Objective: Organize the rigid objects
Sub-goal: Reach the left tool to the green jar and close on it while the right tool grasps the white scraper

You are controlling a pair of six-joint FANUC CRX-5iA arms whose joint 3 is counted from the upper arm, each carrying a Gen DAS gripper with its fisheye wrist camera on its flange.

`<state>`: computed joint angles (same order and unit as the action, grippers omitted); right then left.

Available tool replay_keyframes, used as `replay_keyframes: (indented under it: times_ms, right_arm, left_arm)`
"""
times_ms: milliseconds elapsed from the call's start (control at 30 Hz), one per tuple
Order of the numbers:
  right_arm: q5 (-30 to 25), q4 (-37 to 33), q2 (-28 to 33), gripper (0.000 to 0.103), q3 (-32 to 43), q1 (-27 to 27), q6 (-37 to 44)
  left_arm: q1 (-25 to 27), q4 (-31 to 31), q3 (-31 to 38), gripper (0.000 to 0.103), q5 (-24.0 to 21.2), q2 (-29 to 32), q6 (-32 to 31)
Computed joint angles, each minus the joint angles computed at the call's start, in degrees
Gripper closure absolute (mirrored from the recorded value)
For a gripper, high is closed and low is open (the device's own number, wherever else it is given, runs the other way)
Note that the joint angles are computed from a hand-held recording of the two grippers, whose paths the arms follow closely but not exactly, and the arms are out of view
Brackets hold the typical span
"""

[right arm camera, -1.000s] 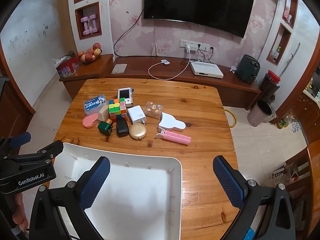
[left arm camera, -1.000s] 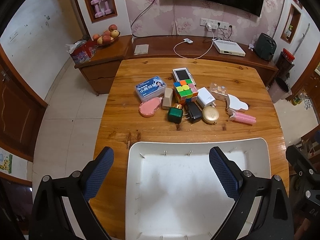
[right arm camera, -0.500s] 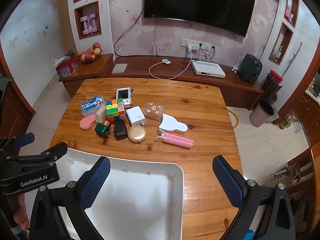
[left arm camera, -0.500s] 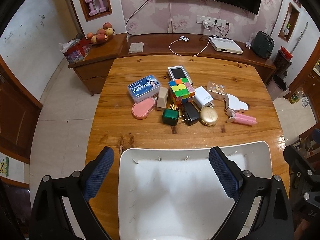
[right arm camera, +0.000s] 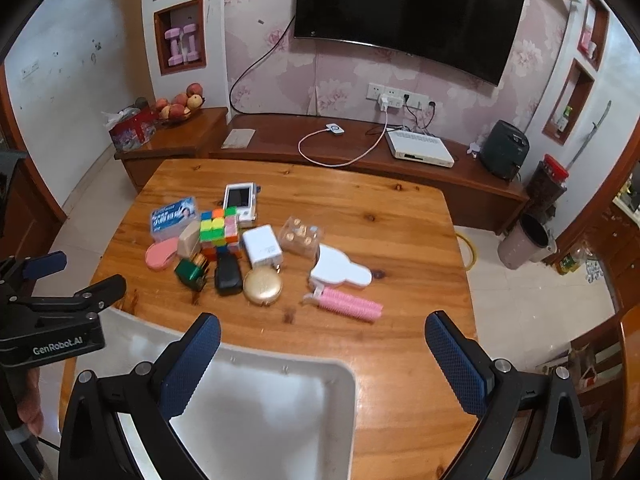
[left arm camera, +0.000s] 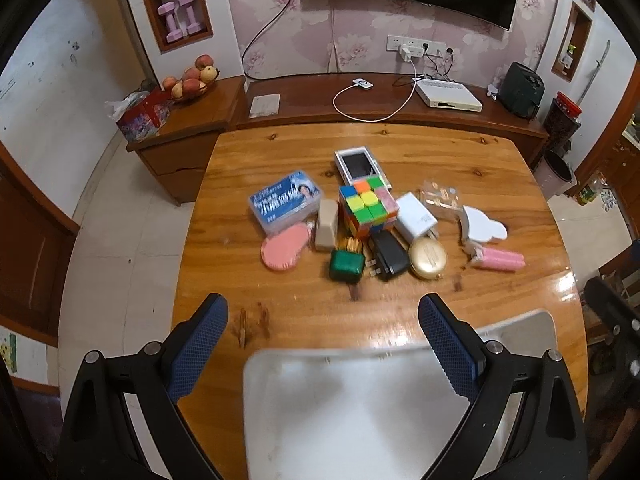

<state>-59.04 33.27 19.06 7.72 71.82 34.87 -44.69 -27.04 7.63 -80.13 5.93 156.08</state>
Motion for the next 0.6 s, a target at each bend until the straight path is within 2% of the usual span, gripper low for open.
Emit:
replay_keyframes:
  times_ms: [167, 300, 600]
  right_arm:
    - [-1.38, -4.16, 4.30, 0.001, 7.09, -3.55, 6.50]
    - [-3.39, -6.86, 8.35, 0.010, 13.03, -5.61, 10.35]
    - [-8.46, -12.88, 17.97, 0.010, 27.30, -9.91, 17.17]
  left_arm:
    - [4.30, 1.90, -1.18, 0.006, 2.60, -0.53, -4.07]
    - [7.71, 4.01, -2.26, 0.006, 4.15, -0.38, -8.22]
    - [13.78, 9.83, -3.37, 0.006, 5.29, 2.80, -15.50]
